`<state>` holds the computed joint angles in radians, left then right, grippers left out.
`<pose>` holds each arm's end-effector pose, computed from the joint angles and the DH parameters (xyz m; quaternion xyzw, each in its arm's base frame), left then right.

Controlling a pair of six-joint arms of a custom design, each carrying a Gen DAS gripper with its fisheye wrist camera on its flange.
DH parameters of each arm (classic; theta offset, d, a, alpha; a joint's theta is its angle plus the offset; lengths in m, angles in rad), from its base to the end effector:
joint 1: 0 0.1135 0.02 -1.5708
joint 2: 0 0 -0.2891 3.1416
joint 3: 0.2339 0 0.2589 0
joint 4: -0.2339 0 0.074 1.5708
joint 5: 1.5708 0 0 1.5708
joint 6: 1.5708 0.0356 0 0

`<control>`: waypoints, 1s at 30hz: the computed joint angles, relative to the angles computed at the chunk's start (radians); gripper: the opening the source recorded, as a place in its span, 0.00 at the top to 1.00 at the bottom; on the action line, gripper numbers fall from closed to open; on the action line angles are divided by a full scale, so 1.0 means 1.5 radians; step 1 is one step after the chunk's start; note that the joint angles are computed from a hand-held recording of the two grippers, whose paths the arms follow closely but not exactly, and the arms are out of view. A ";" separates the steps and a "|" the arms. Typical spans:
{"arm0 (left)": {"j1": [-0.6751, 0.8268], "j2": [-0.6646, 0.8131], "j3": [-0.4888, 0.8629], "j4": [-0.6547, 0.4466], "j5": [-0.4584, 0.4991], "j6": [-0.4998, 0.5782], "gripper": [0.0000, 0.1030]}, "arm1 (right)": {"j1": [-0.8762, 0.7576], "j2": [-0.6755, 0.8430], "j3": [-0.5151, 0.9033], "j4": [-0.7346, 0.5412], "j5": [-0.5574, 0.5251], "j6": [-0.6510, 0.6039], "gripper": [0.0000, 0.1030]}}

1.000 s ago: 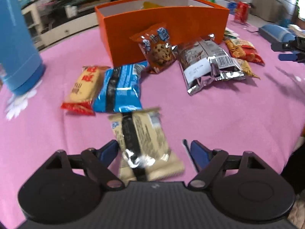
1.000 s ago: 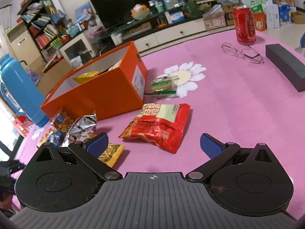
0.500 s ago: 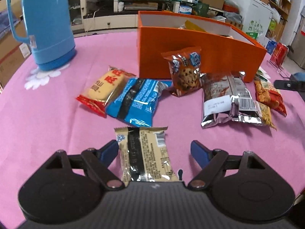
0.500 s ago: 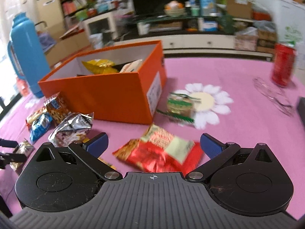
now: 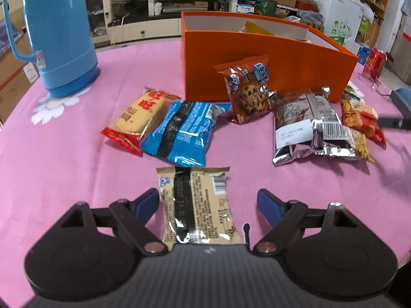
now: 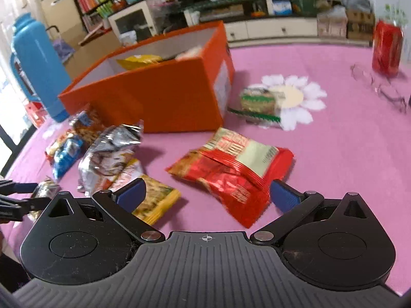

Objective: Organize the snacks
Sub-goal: 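Grasp the beige wrapped bar with the left gripper while the right grasps the red snack bag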

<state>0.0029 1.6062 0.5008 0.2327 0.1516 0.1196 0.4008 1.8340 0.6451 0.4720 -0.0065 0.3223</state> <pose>0.2671 -0.0046 0.1206 0.0805 0.9339 -0.0502 0.3447 0.3013 0.1279 0.1093 -0.0371 0.9095 0.1492 0.3863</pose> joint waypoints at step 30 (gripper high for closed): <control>-0.022 0.014 -0.006 0.012 -0.024 0.027 0.19 | 0.034 0.089 0.107 -0.078 0.139 -0.025 0.34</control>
<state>-0.0298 1.6270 0.4917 0.2502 0.1159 0.1603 0.4525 1.9679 0.8061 0.3549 0.2027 0.2847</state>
